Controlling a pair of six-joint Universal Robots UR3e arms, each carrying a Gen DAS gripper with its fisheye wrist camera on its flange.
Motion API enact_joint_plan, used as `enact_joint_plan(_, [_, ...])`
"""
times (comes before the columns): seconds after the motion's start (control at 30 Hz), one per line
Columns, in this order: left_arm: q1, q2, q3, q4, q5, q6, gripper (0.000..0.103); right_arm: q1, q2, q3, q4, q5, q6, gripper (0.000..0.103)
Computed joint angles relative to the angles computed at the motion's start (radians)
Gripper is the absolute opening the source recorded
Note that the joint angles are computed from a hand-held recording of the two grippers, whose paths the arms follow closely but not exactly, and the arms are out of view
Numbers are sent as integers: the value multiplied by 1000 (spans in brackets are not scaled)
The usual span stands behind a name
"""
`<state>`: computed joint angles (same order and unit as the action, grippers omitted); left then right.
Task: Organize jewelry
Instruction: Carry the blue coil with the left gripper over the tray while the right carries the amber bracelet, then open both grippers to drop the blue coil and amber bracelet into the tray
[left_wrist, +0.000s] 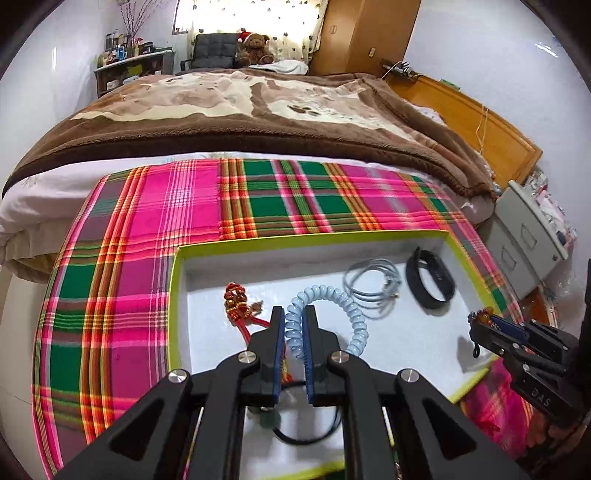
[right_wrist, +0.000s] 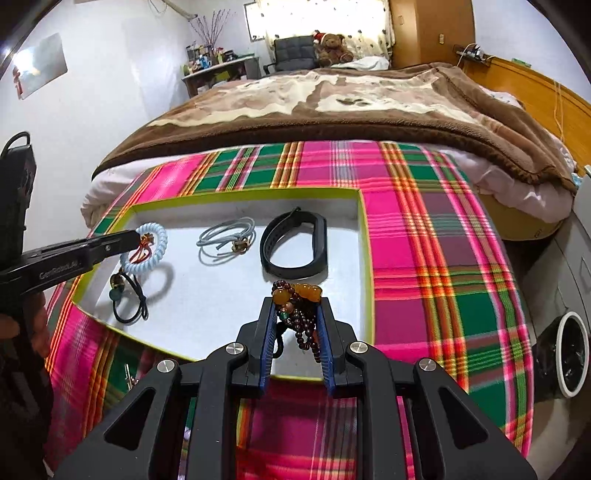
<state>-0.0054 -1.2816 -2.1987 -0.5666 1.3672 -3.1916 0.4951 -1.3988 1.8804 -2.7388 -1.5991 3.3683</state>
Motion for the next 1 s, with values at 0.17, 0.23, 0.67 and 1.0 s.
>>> enact_joint_plan(0.17, [8, -52, 9, 16, -31, -16, 10, 7, 32, -24, 5, -15, -3, 22])
enact_joint_plan(0.23, [-12, -78, 19, 35, 6, -28, 10, 13, 43, -36, 16, -30, -11, 22])
enact_joint_plan(0.67, [-29, -144, 48, 51, 26, -50, 10, 41, 92, -82, 39, -85, -39, 22])
enact_joint_plan(1.0, [-18, -142, 54, 35, 19, -51, 11, 58, 99, -87, 26, -118, -41, 31])
